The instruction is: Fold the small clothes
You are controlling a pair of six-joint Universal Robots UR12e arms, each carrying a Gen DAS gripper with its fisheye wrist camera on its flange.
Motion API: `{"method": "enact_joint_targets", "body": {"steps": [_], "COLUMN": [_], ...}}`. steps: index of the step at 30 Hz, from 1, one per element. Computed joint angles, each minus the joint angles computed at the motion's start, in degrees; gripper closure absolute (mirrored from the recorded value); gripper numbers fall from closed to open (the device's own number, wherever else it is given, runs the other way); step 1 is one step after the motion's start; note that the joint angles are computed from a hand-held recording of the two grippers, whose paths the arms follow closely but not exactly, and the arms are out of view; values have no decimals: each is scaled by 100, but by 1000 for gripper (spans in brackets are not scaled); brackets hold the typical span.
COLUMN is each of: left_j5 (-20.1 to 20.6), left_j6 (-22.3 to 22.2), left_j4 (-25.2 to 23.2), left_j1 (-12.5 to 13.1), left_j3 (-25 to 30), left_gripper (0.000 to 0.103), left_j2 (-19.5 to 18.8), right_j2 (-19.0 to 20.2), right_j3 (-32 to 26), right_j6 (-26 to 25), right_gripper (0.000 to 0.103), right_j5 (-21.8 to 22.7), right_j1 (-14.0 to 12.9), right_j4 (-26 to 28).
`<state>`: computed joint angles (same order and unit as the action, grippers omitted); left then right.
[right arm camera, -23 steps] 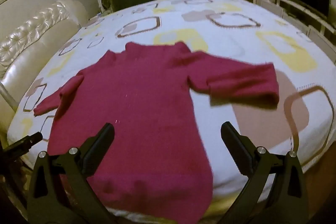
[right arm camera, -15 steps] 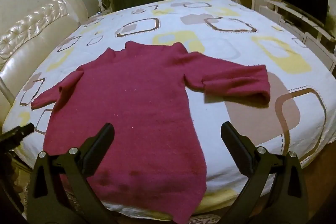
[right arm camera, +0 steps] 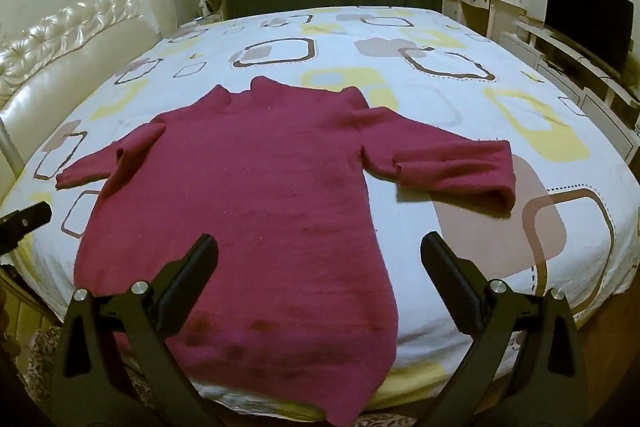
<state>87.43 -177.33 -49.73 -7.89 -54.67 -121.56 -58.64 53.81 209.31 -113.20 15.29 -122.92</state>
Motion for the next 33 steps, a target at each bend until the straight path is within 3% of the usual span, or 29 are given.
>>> {"method": "enact_joint_targets", "body": {"steps": [1, 2, 4, 7, 12, 33], "left_j5": [-218, -448, -558, -601, -879, -896], "left_j6": [175, 281, 362, 379, 696, 810], "left_j4": [-96, -128, -267, -375, -983, -906], "left_j1": [227, 295, 391, 399, 689, 739], "left_j3": [170, 132, 223, 177, 947, 852], "left_gripper": [4, 4, 4, 4, 4, 4], "left_j2": [-105, -53, -35, 92, -291, -301], "right_j2": [-1, -12, -20, -50, -66, -62], "right_j3": [-13, -7, 100, 142, 146, 150], "right_j6": [34, 59, -279, -314, -299, -351], "right_gripper": [2, 2, 2, 2, 2, 2], "right_j5": [-14, -11, -359, -395, -394, -423], "right_j1": [23, 32, 82, 97, 101, 108], "right_j4": [29, 56, -293, -314, -301, -337]}}
